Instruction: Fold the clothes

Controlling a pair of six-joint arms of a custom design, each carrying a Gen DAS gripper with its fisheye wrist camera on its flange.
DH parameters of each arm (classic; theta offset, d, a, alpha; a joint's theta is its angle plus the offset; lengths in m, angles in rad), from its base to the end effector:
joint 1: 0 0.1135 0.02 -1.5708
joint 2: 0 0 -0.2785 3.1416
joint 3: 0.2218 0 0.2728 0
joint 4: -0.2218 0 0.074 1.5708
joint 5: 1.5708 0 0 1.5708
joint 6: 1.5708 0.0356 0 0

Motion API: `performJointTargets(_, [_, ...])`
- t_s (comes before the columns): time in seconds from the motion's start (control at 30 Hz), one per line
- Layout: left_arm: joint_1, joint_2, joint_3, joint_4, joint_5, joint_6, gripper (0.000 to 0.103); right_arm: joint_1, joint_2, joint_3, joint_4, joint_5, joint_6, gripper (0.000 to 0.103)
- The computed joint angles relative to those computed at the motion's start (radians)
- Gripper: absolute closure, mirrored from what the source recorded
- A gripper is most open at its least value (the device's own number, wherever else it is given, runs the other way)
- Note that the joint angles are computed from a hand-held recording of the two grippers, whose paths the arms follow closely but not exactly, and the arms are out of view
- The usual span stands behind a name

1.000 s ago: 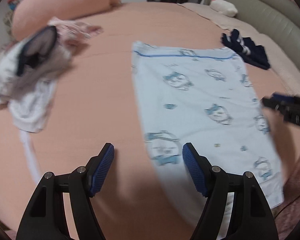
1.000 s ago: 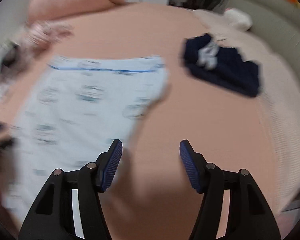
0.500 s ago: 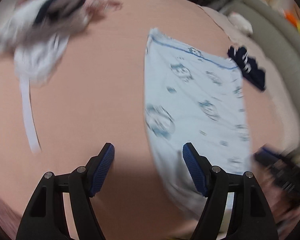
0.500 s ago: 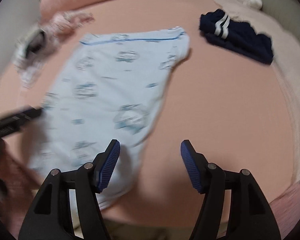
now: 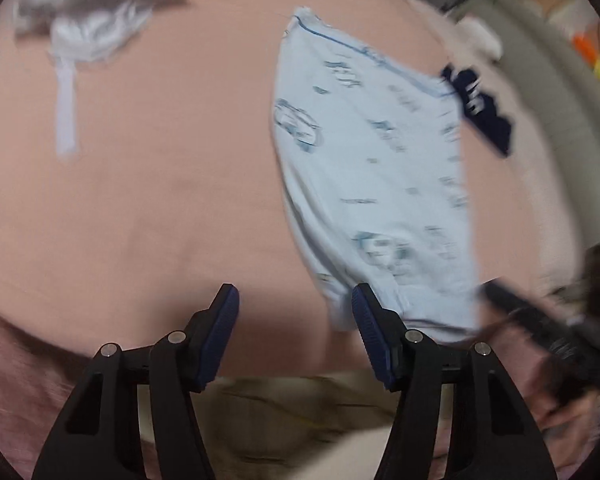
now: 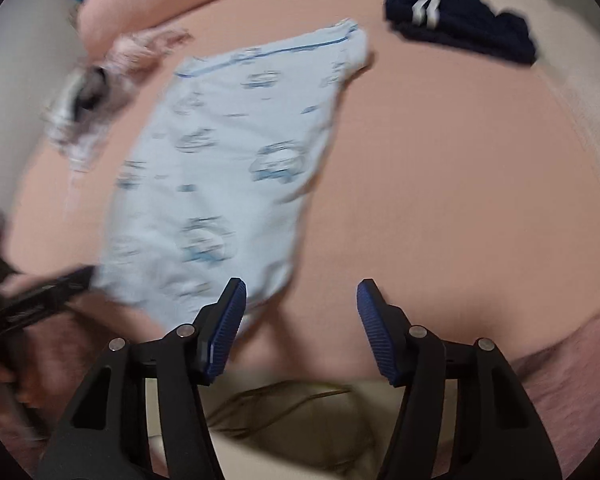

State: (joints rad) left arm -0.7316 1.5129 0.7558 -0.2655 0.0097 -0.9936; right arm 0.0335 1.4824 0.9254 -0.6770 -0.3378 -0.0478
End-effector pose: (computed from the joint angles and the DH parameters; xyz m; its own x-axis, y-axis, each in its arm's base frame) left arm 0.2198 -0.1978 0.1588 -0.9095 -0.3096 -0.2774 -0.1656 0.8820 -0.4412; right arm 0.2880 0.0215 0.1996 -0.9355 -0.0764 -0.3450 -0.1860 0.9367 0.2966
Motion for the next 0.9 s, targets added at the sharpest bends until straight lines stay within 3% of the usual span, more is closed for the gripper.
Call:
performJointTargets(0.13, [0.023,-0.023,-0.057,0.133,0.040,-0.017,0.043,0.029,0.009,-0.016,0.003,-0.008,0.009,0.048])
performJointTargets(0.37, [0.006,0.063,0.031,0.086,-0.002,0.043,0.040,0.081,0.013,-0.023,0.050,0.033,0.021,0.049])
performJointTargets(0.53, [-0.006,0.056,0.012,0.068,0.009,0.038,0.040,0.059,0.016,-0.024,0.039,0.015,0.015,0.049])
performJointTargets(0.6, [0.006,0.037,-0.032,0.143,0.042,-0.004,0.042,0.054,0.025,-0.020,0.030,-0.005,0.011,0.049])
performJointTargets(0.67, [0.048,-0.006,-0.147,0.376,0.140,-0.104,0.056,0.057,0.044,-0.011,0.019,-0.035,0.005,0.050])
performJointTargets(0.7, [0.057,-0.001,-0.157,0.402,0.158,-0.119,0.056,0.057,0.045,-0.011,0.016,-0.049,0.001,0.050])
performJointTargets(0.9, [0.022,0.070,-0.043,0.206,0.064,-0.050,0.058,0.093,0.047,-0.026,0.059,-0.052,-0.001,0.049])
